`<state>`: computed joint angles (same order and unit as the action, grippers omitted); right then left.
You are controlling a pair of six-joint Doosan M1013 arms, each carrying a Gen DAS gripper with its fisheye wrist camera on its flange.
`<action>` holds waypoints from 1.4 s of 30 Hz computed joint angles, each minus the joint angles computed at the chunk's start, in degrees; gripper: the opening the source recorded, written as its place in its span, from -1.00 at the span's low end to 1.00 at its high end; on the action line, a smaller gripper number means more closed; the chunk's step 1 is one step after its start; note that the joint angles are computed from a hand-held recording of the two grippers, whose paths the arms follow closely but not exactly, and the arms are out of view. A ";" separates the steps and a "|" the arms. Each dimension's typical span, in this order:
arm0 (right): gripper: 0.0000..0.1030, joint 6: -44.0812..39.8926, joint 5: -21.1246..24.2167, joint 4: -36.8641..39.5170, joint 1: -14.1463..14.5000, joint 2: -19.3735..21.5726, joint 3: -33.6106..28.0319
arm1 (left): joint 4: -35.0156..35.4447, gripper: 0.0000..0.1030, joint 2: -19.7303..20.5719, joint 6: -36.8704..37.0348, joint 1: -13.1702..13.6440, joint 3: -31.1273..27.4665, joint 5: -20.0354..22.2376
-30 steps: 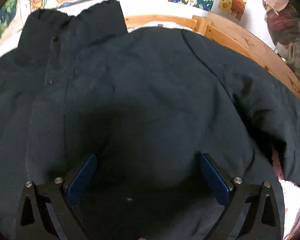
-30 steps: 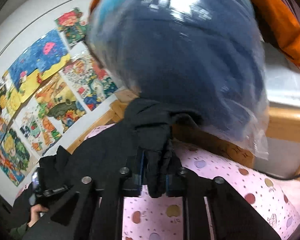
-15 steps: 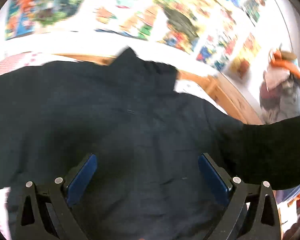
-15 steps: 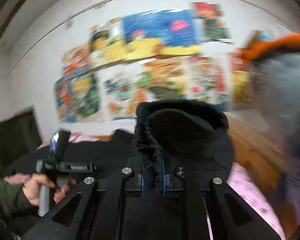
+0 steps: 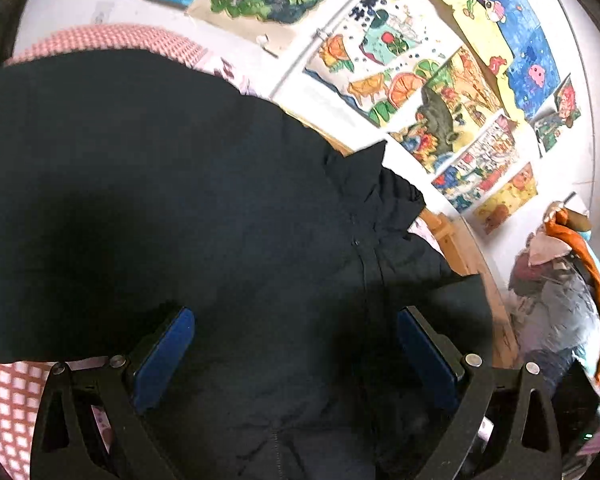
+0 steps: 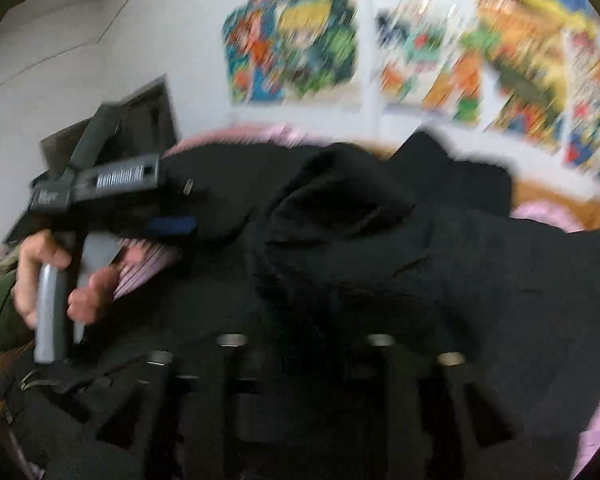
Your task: Fold large clothes
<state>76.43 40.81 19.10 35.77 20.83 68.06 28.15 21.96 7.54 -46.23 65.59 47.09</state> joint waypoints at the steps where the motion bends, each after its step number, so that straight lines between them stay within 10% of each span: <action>1: 0.36 -1.29 -0.14 1.17 -0.18 -0.37 0.84 | -1.70 0.97 0.08 1.53 0.35 0.44 -2.02; 8: 0.46 -8.66 -1.62 10.76 -3.14 -5.94 8.52 | -13.20 0.97 4.43 16.77 1.19 -5.48 -1.27; 12: 0.48 -0.30 -5.55 0.51 -4.09 -8.89 12.99 | -20.10 0.86 12.10 28.93 1.26 -18.03 13.65; 16: 0.48 9.30 -7.76 -9.21 -5.24 -10.85 15.74 | -23.10 -0.18 20.11 34.46 1.09 -30.84 29.37; 20: 0.48 17.53 -9.29 -15.40 -7.31 -12.37 17.45 | -17.82 -0.82 21.60 34.76 -0.27 -33.62 30.83; 31: 0.48 32.58 -12.83 -28.59 -9.17 -8.64 12.86 | 13.73 -0.91 20.26 27.64 -5.18 -38.00 35.32; 42: 0.47 25.65 1.96 -27.98 -8.18 5.66 -6.50 | 12.46 -0.91 17.57 25.22 -1.76 -28.42 39.10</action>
<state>102.07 42.77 -8.87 27.59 26.50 61.56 40.60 39.53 32.76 -47.99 37.17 86.19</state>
